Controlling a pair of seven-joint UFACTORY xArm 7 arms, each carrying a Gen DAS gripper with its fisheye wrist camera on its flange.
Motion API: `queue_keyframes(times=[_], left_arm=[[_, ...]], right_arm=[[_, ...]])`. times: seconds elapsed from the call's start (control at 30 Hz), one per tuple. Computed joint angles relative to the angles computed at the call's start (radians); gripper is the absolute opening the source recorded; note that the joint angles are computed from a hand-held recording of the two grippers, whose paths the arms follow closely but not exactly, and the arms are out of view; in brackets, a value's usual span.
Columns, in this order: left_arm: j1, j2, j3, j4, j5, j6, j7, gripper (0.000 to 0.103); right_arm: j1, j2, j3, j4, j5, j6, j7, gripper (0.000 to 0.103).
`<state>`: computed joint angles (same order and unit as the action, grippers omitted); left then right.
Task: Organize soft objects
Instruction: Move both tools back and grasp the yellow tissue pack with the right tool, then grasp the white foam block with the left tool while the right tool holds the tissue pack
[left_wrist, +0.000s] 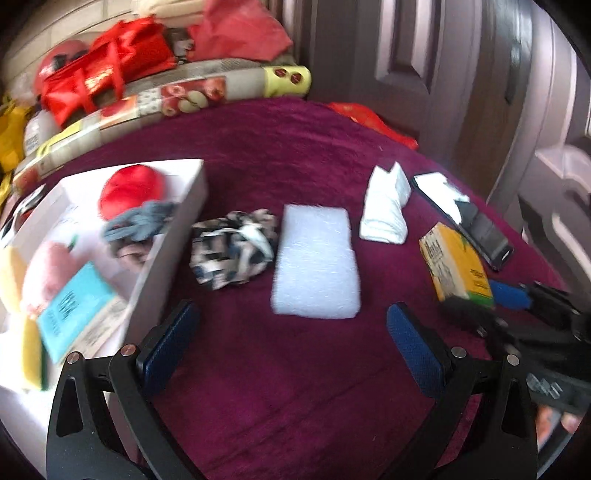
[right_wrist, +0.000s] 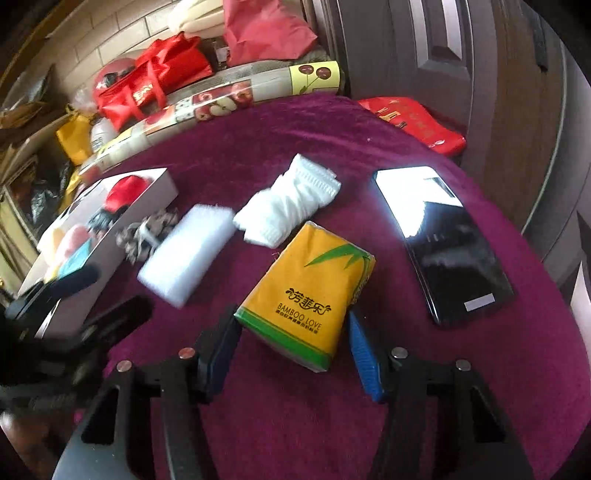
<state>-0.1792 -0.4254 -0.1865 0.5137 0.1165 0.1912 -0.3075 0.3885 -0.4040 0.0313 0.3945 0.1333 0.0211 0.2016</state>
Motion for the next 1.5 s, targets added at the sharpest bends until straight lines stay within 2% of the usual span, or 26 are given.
queue_keyframes(times=[0.03, 0.1, 0.13, 0.2, 0.27, 0.3, 0.33, 0.43, 0.53, 0.7, 0.8, 0.93, 1.13, 1.3, 1.5], left_arm=[[0.011, 0.024, -0.018, 0.021, 0.016, 0.011, -0.004, 0.102], [0.038, 0.074, -0.056, 0.064, 0.056, 0.02, -0.03, 0.091], [0.043, 0.092, -0.064, 0.08, 0.072, 0.03, -0.041, 0.088], [0.05, 0.136, -0.072, 0.117, 0.103, 0.052, -0.057, 0.073], [-0.001, 0.165, -0.017, 0.137, 0.056, 0.058, -0.022, 0.069], [-0.006, 0.169, -0.008, 0.138, 0.054, 0.051, -0.019, 0.058], [-0.007, 0.169, -0.003, 0.136, 0.057, 0.044, -0.019, 0.051], [-0.049, 0.139, 0.042, 0.097, -0.004, -0.002, 0.028, 0.05], [-0.029, 0.064, 0.022, 0.031, 0.002, -0.057, 0.008, 0.05], [-0.05, -0.108, 0.022, -0.091, -0.04, -0.094, 0.005, 0.05], [-0.065, -0.249, 0.037, -0.171, -0.059, -0.098, 0.009, 0.05], [-0.049, -0.437, 0.038, -0.258, -0.075, -0.037, -0.008, 0.05], [-0.03, -0.613, 0.059, -0.316, -0.098, 0.049, -0.024, 0.05], [0.009, -0.725, 0.071, -0.333, -0.097, 0.092, -0.028, 0.05], [0.055, -0.829, 0.064, -0.348, -0.087, 0.132, -0.031, 0.05]], right_arm=[[0.032, -0.006, -0.032, -0.009, 0.015, -0.004, -0.013, 0.056], [0.109, -0.006, -0.114, -0.01, 0.056, -0.015, -0.047, 0.055], [0.121, 0.002, -0.125, -0.004, 0.068, -0.017, -0.053, 0.055], [0.12, 0.008, -0.121, 0.001, 0.078, -0.019, -0.059, 0.055], [0.109, 0.014, -0.105, 0.007, 0.08, -0.019, -0.059, 0.055], [0.115, 0.013, -0.11, 0.005, 0.086, -0.023, -0.063, 0.055], [0.126, 0.011, -0.122, 0.002, 0.092, -0.026, -0.07, 0.055], [0.168, -0.002, -0.165, -0.009, 0.114, -0.034, -0.093, 0.055], [0.227, -0.011, -0.227, -0.014, 0.143, -0.048, -0.121, 0.055], [0.191, -0.046, -0.182, -0.046, 0.132, -0.094, -0.098, 0.053], [0.259, -0.096, -0.235, -0.079, 0.113, -0.128, -0.085, 0.053], [0.32, -0.143, -0.24, -0.097, 0.068, -0.134, -0.063, 0.053], [0.406, -0.155, -0.223, -0.081, 0.023, -0.131, -0.038, 0.053], [0.43, -0.168, -0.214, -0.076, 0.005, -0.134, -0.033, 0.053], [0.414, -0.187, -0.181, -0.084, -0.015, -0.147, -0.012, 0.053]])
